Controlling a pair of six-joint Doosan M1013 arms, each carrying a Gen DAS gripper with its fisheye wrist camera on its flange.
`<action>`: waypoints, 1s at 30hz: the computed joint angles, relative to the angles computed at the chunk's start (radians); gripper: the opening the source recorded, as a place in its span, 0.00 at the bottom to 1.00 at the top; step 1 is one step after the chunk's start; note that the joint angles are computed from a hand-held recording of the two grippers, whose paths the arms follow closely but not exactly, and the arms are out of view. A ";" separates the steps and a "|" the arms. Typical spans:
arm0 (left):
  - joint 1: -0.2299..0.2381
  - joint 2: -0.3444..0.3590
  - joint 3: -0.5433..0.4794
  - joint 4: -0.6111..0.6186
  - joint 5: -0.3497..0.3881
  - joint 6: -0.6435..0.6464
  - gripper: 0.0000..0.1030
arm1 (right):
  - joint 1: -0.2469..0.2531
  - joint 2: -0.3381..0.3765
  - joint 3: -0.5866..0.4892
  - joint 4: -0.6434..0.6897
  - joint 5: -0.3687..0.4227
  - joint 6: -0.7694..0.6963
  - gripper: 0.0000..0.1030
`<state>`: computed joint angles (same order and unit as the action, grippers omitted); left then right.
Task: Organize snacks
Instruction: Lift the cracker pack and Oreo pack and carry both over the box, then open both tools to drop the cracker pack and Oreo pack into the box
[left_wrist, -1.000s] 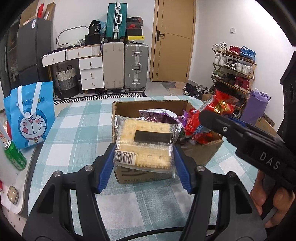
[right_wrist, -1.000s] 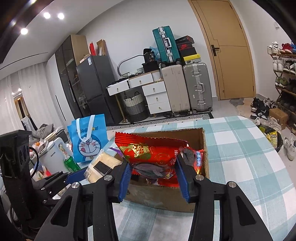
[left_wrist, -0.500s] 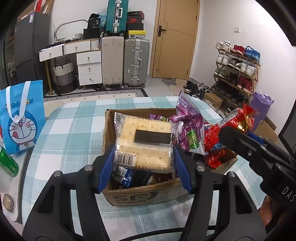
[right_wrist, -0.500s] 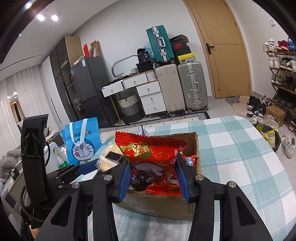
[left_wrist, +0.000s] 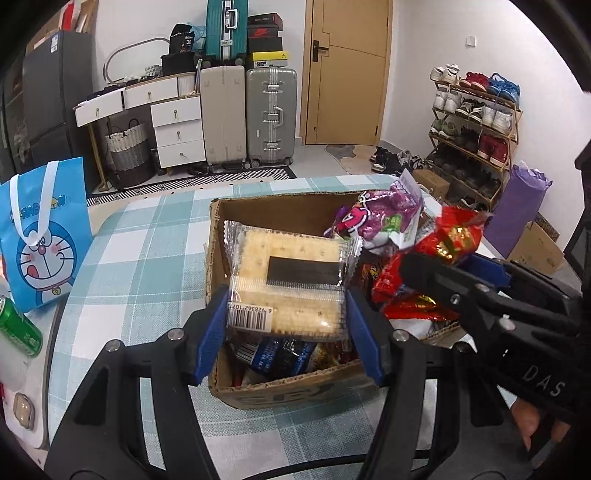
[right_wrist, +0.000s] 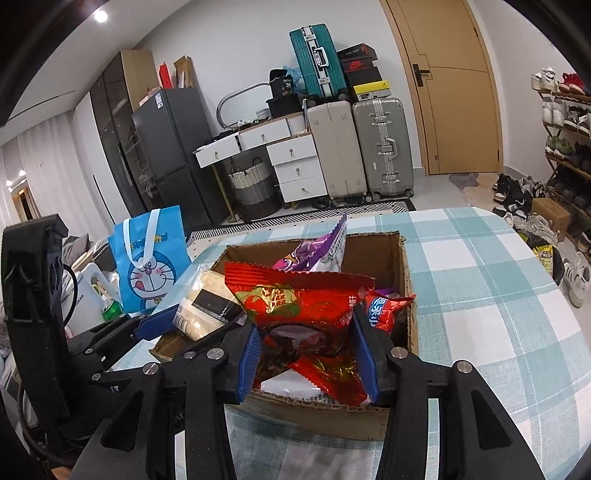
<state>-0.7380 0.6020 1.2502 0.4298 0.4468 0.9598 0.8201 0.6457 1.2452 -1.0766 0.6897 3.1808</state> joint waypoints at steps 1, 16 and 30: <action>-0.002 -0.002 0.003 -0.001 0.002 0.003 0.58 | -0.001 0.001 -0.002 0.011 -0.006 -0.014 0.44; 0.000 -0.032 0.043 -0.056 -0.023 0.061 0.67 | 0.013 0.009 -0.027 -0.015 0.066 -0.026 0.73; -0.019 -0.064 0.081 0.103 -0.019 -0.080 0.77 | 0.001 0.009 -0.027 0.033 0.115 -0.038 0.86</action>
